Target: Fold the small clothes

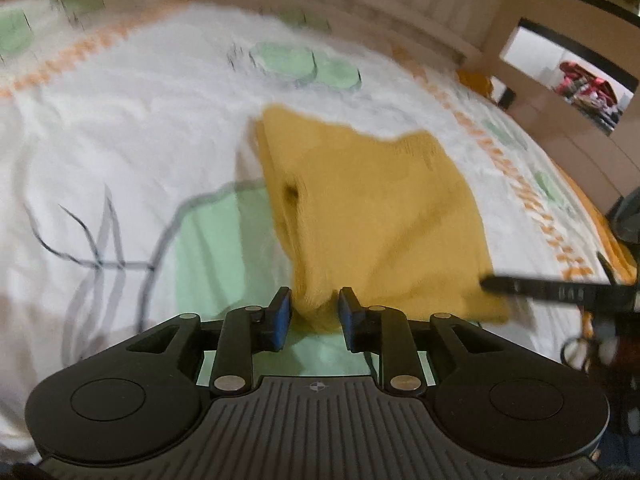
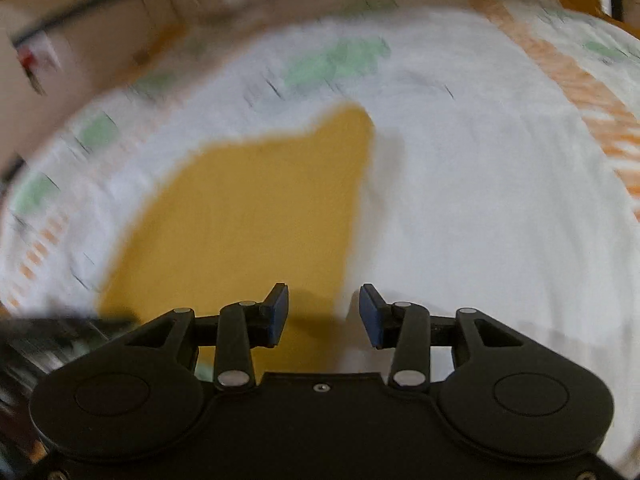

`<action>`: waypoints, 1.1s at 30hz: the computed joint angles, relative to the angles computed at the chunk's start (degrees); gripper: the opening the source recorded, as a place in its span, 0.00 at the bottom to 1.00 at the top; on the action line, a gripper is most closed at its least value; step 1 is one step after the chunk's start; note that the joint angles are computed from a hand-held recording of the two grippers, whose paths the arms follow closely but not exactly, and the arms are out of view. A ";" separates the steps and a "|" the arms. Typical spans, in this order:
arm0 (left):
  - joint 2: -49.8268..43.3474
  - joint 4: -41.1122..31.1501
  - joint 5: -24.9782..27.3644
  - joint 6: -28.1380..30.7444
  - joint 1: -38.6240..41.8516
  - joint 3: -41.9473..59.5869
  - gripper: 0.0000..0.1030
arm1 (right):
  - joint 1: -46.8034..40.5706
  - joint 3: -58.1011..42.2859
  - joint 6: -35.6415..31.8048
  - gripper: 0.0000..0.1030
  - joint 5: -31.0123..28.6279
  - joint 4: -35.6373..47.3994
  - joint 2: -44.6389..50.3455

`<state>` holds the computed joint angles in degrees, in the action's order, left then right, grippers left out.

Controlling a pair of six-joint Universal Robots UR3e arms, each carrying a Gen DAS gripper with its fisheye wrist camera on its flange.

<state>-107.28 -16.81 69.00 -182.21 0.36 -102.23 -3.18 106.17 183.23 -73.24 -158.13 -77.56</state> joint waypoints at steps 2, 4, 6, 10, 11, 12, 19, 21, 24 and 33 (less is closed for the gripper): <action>1.06 6.59 3.20 0.16 -0.79 -2.23 0.30 | -1.70 3.36 0.71 0.47 1.28 -2.01 -1.19; 1.53 11.63 5.99 -0.20 -1.57 -3.03 0.34 | -1.89 2.95 0.74 0.49 0.23 -0.97 -2.21; 0.91 14.56 6.29 -0.29 -1.73 -1.96 0.37 | -1.15 3.07 0.02 0.51 -1.97 -2.80 -2.92; -3.43 7.11 5.76 2.29 -3.01 8.51 0.42 | -1.40 4.79 0.69 0.51 0.41 -13.17 -2.90; -5.24 3.87 6.34 3.21 -3.69 12.49 0.42 | -0.92 3.24 0.42 0.51 0.82 -15.14 -1.53; -7.03 1.36 6.91 3.80 -4.31 15.98 0.42 | -0.27 1.14 0.32 0.51 1.09 -16.30 0.33; -17.05 -5.23 7.86 2.06 -4.69 27.53 0.42 | 3.14 -20.32 -2.62 0.51 3.28 -11.57 15.90; -18.64 -8.16 8.70 -1.45 -4.19 29.03 0.42 | 3.48 -26.37 -2.46 0.51 3.47 -8.41 20.29; -19.32 -9.69 5.68 -7.48 -2.17 28.10 0.47 | 3.82 -32.19 -2.56 0.51 -0.62 -2.13 24.46; -17.52 -13.22 8.34 -8.74 -3.02 29.35 0.52 | 2.96 -29.87 0.58 0.57 -5.02 0.72 21.98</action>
<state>-124.79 -30.04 77.34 -190.95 -2.66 -72.88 -0.22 76.30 183.81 -78.26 -157.41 -55.58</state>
